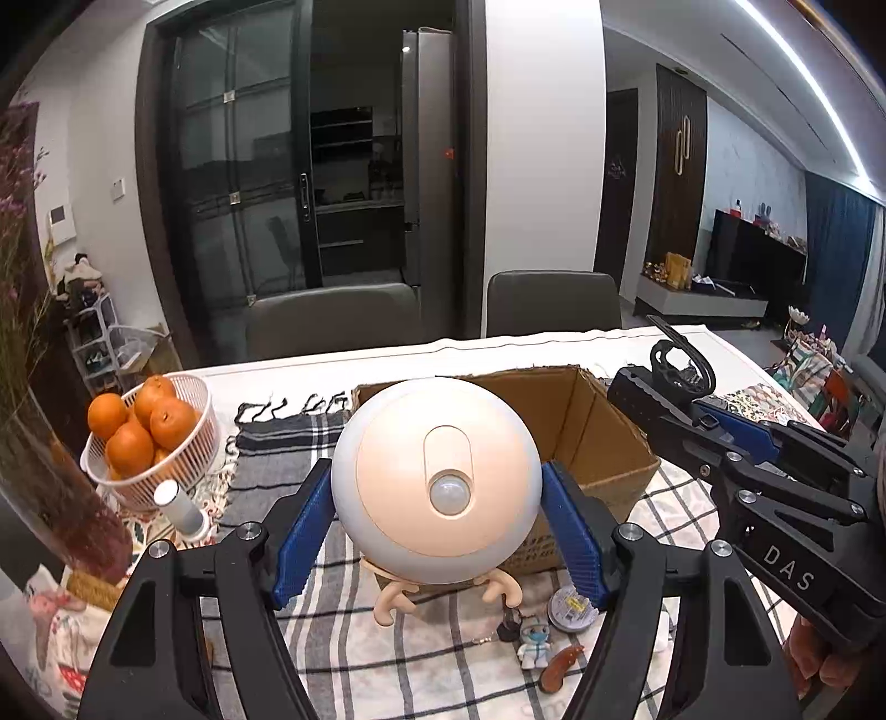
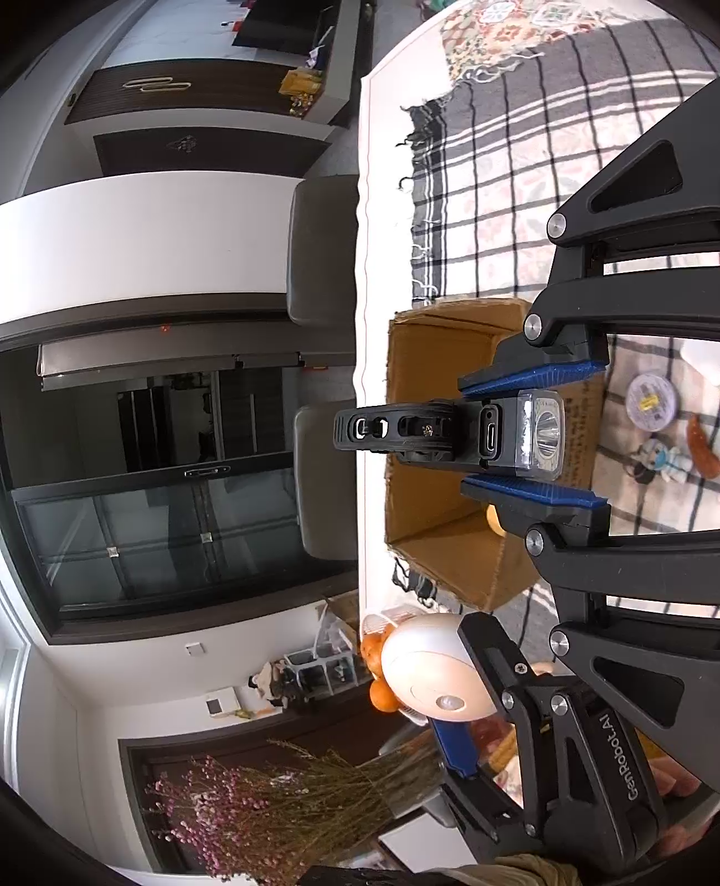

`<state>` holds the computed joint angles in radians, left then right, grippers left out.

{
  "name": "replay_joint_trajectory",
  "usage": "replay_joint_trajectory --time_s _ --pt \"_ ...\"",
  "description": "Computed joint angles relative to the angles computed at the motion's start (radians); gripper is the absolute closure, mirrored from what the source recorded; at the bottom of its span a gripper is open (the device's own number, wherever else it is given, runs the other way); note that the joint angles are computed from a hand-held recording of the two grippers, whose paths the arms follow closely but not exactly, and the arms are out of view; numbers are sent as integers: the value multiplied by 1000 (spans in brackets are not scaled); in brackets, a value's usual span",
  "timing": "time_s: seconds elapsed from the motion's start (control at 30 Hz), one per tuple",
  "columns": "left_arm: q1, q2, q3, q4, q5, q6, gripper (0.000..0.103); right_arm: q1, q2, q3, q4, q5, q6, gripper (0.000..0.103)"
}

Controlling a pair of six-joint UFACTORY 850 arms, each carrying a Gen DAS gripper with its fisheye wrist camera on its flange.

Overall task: Organize rigid objects
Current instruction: 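Lift the night-light and flashlight and carry both over the box, then open both tools inside the box, releasing the night-light and flashlight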

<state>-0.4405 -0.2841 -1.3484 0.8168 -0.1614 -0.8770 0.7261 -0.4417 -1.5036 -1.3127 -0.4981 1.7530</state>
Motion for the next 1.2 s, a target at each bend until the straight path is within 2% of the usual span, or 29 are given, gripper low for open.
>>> replay_joint_trajectory --time_s 0.17,0.47,0.8,1.0,1.2 --pt "5 -45 -68 -214 -25 227 30 -17 -23 -47 71 -1 -93 73" --pt "20 -144 -200 -543 -113 577 30 -47 -79 -142 228 -13 -296 73" --pt "38 -249 -349 -725 -240 767 30 -108 -177 -284 557 -15 -632 73" --pt "46 -321 -444 -771 -326 821 30 -139 -239 -368 751 -49 -819 73" --pt "50 -391 -536 -797 -414 850 30 -153 -287 -428 841 -96 -915 73"
